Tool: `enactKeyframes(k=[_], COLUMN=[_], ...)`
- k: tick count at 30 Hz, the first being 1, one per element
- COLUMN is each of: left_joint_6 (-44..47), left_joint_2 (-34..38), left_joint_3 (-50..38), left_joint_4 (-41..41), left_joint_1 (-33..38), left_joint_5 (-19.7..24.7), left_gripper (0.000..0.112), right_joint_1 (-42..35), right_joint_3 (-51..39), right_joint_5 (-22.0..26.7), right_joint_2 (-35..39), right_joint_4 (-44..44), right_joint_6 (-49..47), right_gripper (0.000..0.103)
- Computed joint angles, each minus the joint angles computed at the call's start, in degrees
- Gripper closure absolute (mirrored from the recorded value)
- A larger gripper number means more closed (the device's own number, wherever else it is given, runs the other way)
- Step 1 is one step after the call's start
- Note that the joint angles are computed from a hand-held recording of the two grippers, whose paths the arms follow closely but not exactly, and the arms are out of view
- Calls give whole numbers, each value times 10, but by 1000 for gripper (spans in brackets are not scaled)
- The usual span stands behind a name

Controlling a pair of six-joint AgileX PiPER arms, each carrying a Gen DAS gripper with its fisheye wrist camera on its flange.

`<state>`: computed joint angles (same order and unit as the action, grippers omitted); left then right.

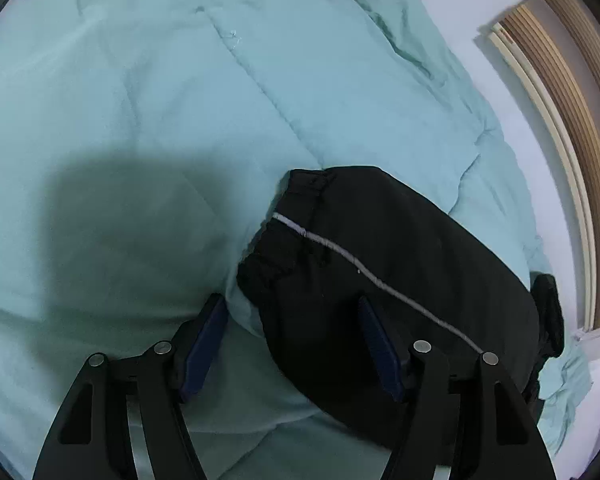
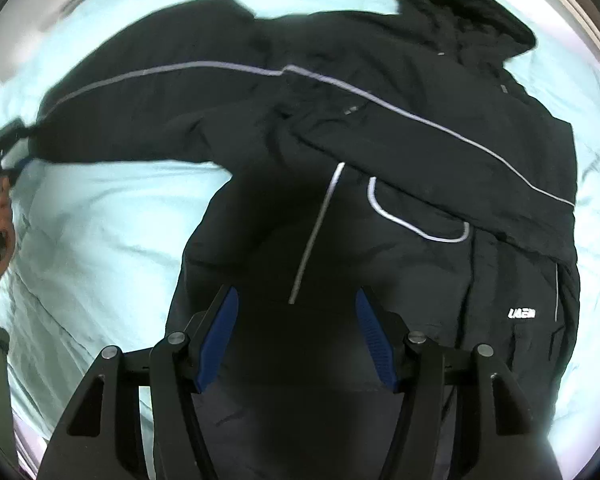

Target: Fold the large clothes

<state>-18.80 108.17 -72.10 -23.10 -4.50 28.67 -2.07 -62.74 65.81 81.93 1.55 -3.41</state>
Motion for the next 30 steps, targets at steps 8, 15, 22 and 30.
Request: enactKeyframes(k=[8, 15, 22, 30], left_joint_6=[-12, -114, -232, -238], left_joint_2=[-57, -148, -180, -64], left_joint_3=[29, 34, -48, -230], left_joint_4=[41, 161, 315, 326], left_joint_1=[-20, -70, -205, -359], left_joint_5=[-46, -26, 41, 106], left_gripper=[89, 93, 93, 94], right_joint_1=[44, 39, -15, -149], right_joint_3=[10, 15, 19, 25], right_joint_5=[-8, -13, -14, -3], right_joint_2=[6, -1, -15, -17], right_joint_4=[-11, 10, 48, 99], right_joint_6=[12, -13, -80, -183], right_gripper=[40, 40, 40, 40])
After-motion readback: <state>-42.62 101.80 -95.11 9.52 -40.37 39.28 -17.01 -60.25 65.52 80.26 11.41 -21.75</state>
